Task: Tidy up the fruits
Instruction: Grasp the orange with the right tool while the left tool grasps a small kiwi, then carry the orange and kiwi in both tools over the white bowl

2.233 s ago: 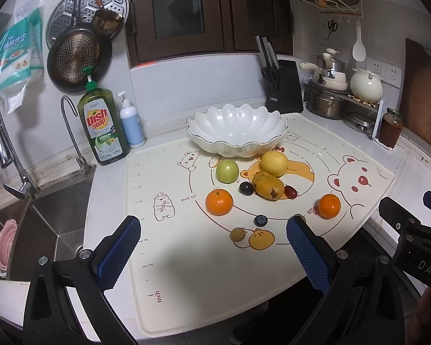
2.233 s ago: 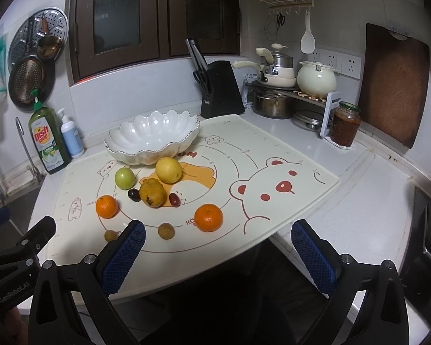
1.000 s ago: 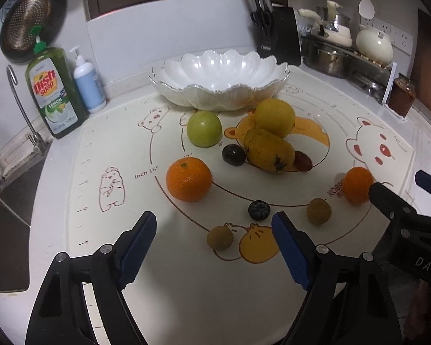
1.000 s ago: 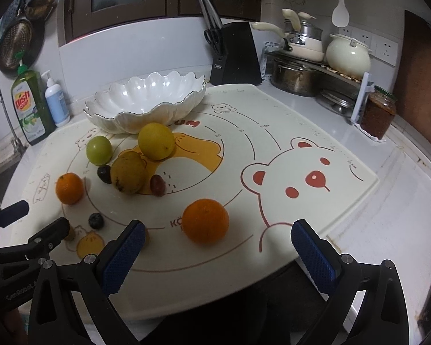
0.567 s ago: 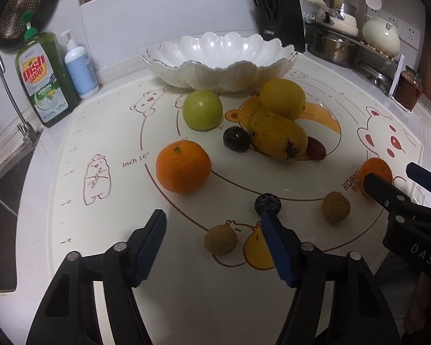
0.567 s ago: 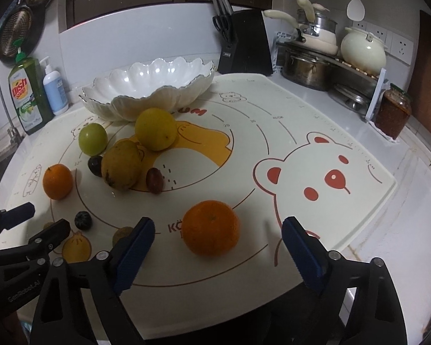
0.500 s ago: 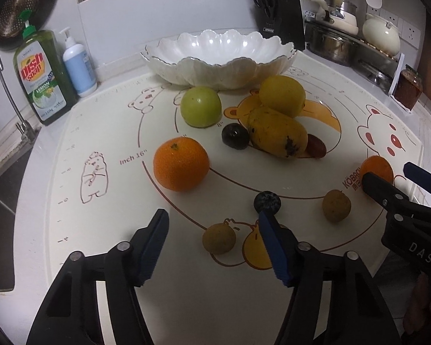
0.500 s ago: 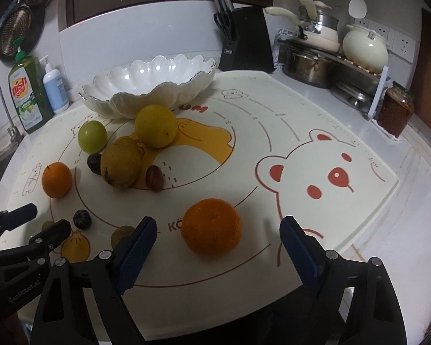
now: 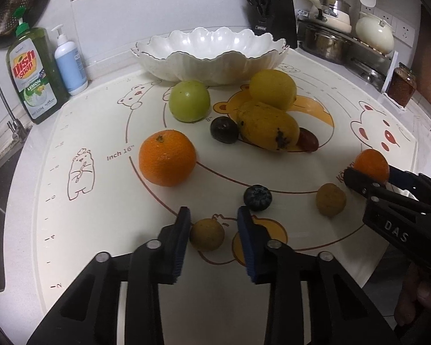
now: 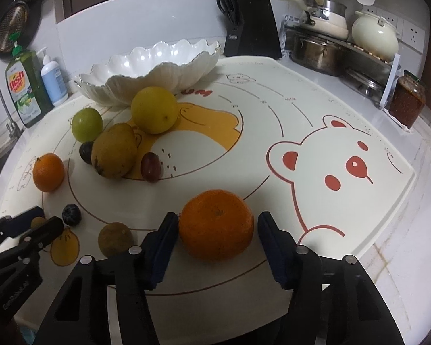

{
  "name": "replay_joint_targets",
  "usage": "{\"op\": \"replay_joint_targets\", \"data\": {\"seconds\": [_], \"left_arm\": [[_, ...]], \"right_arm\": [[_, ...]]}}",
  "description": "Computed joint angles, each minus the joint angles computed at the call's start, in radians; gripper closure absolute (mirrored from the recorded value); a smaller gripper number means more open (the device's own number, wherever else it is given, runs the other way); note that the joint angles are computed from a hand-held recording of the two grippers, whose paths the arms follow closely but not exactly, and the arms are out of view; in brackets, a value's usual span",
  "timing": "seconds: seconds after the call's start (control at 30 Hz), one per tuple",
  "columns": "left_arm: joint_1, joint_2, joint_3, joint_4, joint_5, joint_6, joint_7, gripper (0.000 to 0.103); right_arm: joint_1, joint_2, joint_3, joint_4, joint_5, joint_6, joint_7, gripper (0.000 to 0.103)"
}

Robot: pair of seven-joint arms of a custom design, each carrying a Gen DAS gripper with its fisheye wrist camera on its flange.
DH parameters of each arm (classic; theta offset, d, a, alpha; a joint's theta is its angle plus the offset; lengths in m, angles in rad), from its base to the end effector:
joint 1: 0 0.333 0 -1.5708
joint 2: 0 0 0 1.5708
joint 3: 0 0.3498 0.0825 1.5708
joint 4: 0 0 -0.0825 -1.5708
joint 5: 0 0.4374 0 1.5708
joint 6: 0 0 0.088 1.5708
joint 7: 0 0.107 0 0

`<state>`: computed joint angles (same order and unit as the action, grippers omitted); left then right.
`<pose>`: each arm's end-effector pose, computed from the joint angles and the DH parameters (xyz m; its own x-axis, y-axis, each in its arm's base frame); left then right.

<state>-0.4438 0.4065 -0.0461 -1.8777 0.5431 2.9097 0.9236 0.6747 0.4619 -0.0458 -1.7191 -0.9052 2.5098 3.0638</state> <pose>0.6283 -0.3672 0.3568 -0.3161 -0.9487 -0.0045 -0.7462 0.2516 -0.6163 0.6018 0.4503 0.3512 -0.1868 -0.9824 -0.0061 -0.7375 0.1443 -0.6597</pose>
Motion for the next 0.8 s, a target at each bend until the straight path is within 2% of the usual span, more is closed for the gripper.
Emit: {"op": "replay_joint_targets", "data": {"seconds": [0.1, 0.57, 0.8], "left_arm": [[-0.005, -0.002, 0.006, -0.002, 0.004, 0.006, -0.006, 0.079], [-0.026, -0.045, 0.046, -0.034, 0.1, 0.03, -0.102, 0.08], [-0.012, -0.074, 0.043, -0.04, 0.144, 0.047, -0.14, 0.08]], "right_arm": [[0.002, -0.002, -0.002, -0.004, -0.01, 0.007, -0.001, 0.057], [0.018, -0.032, 0.003, -0.02, -0.072, -0.009, 0.054, 0.059], [0.021, -0.049, 0.017, -0.01, -0.114, -0.038, 0.081, 0.059]]}}
